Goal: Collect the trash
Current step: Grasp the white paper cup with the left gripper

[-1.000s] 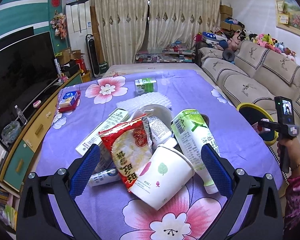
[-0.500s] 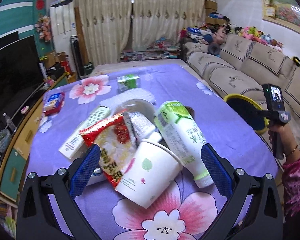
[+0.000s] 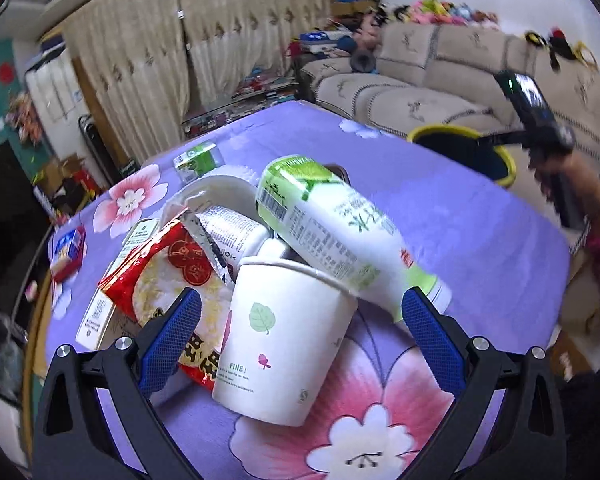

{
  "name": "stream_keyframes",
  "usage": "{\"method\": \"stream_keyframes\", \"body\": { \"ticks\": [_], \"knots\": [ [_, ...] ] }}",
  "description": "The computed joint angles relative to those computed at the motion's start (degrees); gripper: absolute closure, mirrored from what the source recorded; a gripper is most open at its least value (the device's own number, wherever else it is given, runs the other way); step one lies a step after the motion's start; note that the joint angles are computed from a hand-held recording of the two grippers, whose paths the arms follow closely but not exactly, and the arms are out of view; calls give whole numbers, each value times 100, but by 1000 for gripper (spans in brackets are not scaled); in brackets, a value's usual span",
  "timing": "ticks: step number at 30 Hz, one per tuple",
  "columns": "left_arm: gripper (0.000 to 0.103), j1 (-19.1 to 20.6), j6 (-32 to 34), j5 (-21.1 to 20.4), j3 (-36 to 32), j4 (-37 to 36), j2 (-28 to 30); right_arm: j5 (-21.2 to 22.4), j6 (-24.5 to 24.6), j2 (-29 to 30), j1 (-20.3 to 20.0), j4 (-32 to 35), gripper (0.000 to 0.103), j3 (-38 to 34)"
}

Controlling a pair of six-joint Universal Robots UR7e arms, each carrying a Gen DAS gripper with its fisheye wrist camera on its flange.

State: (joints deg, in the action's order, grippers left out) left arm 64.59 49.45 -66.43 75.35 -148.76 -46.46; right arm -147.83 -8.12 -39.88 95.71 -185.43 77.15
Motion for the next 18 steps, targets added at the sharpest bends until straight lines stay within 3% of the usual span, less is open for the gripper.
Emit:
{"method": "stream_keyframes", "body": {
  "ticks": [7,13,18],
  "knots": [
    [5,-5,956,444,169,-474,129,123,106,-55,27,22,48,124],
    [28,6,1080,593,121,-391,228,210,154,-82,34,-17,48,204],
    [36,0,1232,602,209,-449,167,242,158,-120,51,-109,48,306]
  ]
}}
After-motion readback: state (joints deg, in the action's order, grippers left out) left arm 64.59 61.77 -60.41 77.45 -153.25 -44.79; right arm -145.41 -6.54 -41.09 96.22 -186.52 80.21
